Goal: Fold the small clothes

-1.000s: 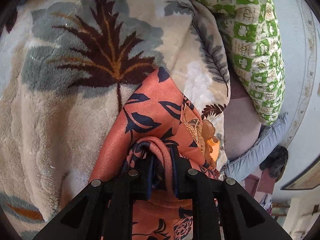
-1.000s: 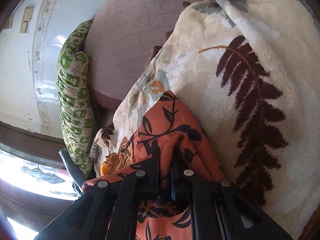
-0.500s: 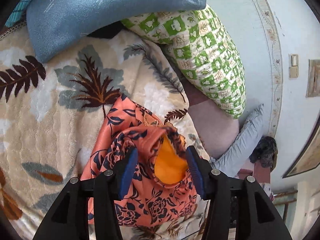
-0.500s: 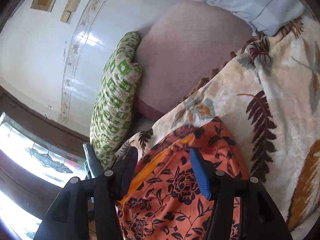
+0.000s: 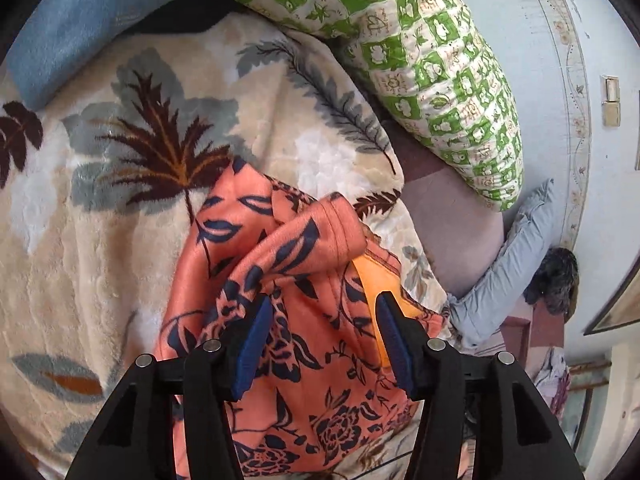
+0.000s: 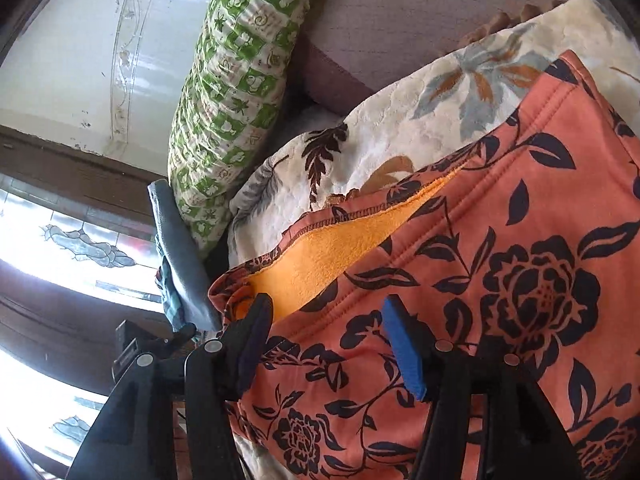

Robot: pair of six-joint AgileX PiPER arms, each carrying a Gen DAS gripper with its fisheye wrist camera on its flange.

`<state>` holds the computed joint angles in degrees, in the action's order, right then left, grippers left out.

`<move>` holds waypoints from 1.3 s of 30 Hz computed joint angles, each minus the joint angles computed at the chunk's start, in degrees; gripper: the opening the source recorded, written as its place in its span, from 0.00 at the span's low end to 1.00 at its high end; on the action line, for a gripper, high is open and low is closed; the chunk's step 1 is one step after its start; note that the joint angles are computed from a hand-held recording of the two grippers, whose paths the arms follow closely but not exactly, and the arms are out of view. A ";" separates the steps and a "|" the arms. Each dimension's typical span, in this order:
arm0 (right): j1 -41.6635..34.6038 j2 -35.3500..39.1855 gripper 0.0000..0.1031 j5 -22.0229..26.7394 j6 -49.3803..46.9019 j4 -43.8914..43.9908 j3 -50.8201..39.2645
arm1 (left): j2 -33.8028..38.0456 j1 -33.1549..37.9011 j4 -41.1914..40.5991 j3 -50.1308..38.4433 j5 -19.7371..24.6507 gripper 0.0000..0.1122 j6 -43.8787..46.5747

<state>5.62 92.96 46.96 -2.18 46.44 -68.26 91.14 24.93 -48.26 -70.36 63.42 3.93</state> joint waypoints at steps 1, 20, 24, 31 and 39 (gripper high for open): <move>-0.39 -0.54 0.57 -0.91 0.18 -1.92 -0.39 | 1.08 -0.38 2.35 -1.91 0.50 0.48 -1.12; -14.80 5.56 0.61 1.66 0.63 -23.24 -9.31 | 2.93 -24.26 41.27 -12.41 -3.73 0.48 -4.17; -12.37 5.50 0.59 -1.46 1.23 -26.66 -8.66 | 5.18 -30.24 52.37 -11.80 -6.55 0.44 -11.70; -13.00 2.01 0.06 0.03 -6.32 -21.77 -9.44 | -0.75 -24.50 43.36 -7.18 -11.86 0.05 -11.78; -16.22 4.37 0.06 -2.86 1.11 -20.89 -9.03 | 3.87 -13.24 33.51 -7.52 -9.01 0.05 -10.85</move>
